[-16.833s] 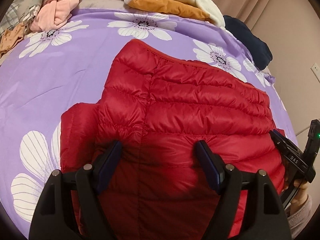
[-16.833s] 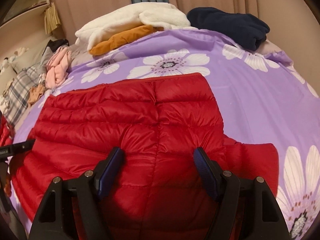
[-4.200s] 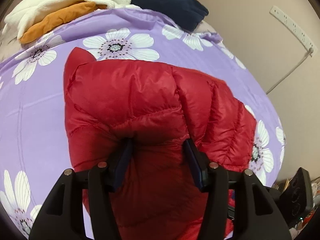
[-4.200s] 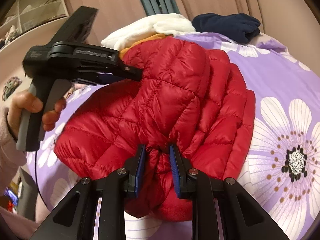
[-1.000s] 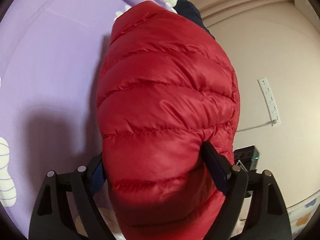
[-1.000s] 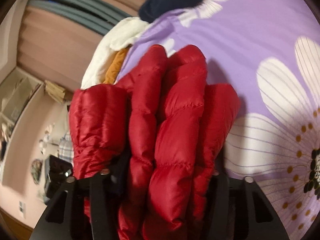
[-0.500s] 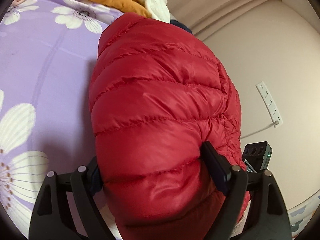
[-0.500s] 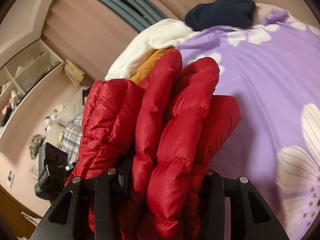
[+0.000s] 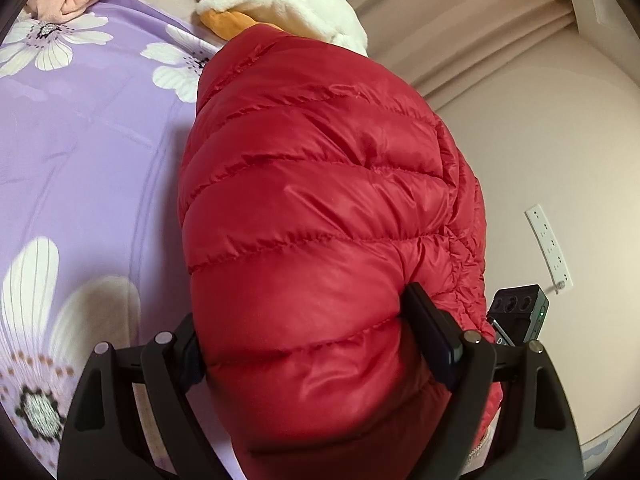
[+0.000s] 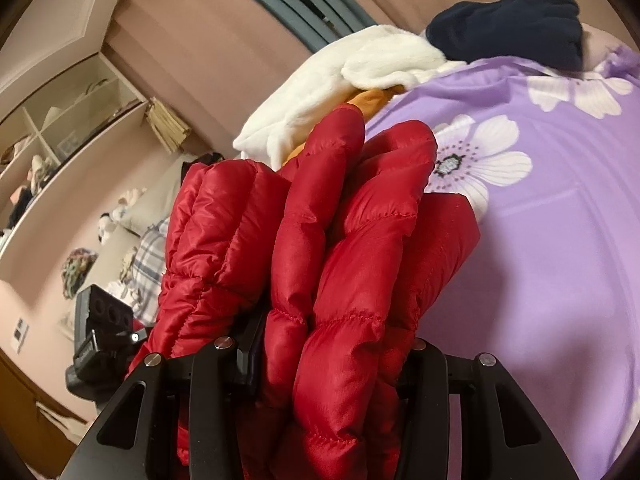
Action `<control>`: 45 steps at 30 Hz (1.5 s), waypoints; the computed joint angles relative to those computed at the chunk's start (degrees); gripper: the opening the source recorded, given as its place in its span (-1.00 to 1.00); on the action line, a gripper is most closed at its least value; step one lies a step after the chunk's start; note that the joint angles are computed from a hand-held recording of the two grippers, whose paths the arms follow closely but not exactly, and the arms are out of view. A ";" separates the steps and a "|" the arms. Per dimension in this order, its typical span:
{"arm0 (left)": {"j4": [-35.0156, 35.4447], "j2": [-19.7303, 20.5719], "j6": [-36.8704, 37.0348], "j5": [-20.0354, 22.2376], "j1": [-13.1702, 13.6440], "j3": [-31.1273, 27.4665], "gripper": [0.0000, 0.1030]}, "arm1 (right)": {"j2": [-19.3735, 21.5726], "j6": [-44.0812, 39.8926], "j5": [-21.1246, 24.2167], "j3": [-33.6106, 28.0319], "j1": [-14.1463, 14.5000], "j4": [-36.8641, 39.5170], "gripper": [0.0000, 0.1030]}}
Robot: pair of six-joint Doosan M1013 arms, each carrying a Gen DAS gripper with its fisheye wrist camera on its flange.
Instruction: Fold large clothes
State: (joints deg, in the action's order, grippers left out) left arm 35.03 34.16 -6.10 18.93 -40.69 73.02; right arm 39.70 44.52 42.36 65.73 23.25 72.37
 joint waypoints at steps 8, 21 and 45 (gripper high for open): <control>-4.89 1.21 5.11 -0.20 2.46 -0.93 0.67 | 3.42 3.62 -0.11 -5.33 1.02 -2.67 -0.11; -15.88 2.48 14.15 1.52 4.19 -1.06 0.71 | 5.82 15.87 1.39 -7.67 1.20 -10.59 0.15; -0.68 4.01 21.11 27.25 -2.99 -9.57 0.30 | -3.96 -6.83 -13.24 1.12 6.26 -17.68 -0.27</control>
State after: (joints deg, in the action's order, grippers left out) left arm 34.35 38.17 15.01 46.18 -43.68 63.45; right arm 35.74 37.68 29.11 66.84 29.51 54.69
